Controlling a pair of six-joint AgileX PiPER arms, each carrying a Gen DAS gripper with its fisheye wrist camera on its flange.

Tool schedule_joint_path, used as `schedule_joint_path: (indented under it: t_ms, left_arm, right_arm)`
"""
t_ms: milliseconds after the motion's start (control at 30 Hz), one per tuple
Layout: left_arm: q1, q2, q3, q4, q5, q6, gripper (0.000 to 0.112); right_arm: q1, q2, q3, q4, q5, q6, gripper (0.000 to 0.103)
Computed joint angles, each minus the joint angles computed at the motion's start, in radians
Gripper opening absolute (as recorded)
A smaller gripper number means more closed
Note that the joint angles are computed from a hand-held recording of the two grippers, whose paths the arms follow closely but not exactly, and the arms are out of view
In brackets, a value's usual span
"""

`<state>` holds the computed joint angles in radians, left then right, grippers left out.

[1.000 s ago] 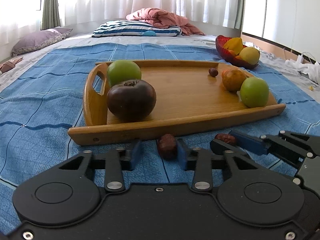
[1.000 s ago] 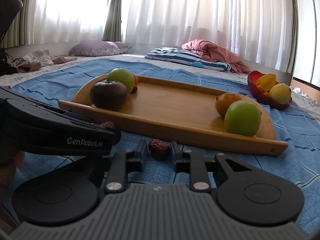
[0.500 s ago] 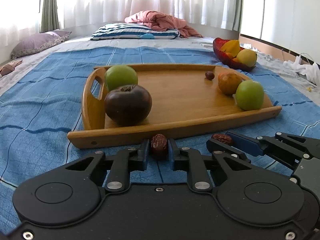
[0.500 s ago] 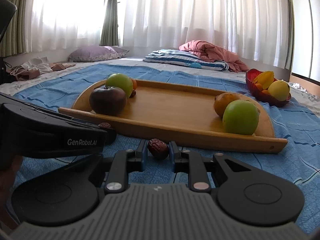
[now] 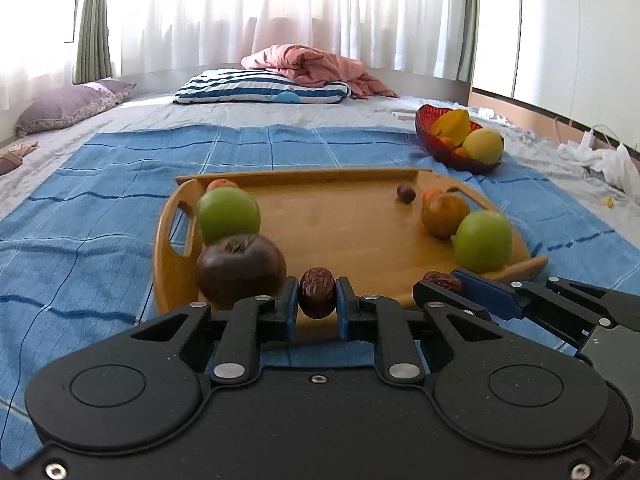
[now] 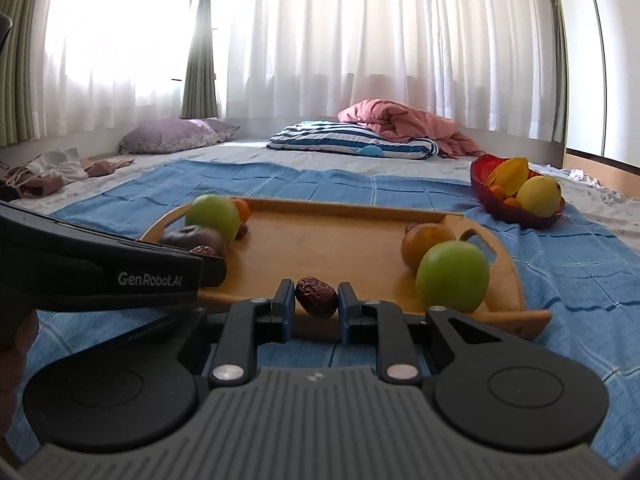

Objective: Organize fruits
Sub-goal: 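Lift and carry the date with the left tool while the right tool carries its date over the tray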

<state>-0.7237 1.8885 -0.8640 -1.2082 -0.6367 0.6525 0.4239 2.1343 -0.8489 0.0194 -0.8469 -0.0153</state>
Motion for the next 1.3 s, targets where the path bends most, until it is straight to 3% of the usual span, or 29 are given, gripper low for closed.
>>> schedule_joint_path:
  t_ms: [233, 867, 1300]
  left_arm:
    - [0.052, 0.029, -0.094, -0.031, 0.069, 0.069, 0.019]
    - [0.102, 0.157, -0.267, -0.178, 0.118, 0.244, 0.019]
    - [0.111, 0.209, -0.321, -0.224, 0.133, 0.298, 0.019]
  right_arm:
    - [-0.022, 0.001, -0.075, 0.028, 0.088, -0.007, 0.027]
    - [-0.060, 0.059, -0.268, 0.049, 0.328, 0.036, 0.027]
    - [-0.064, 0.080, -0.303, 0.071, 0.380, 0.035, 0.027]
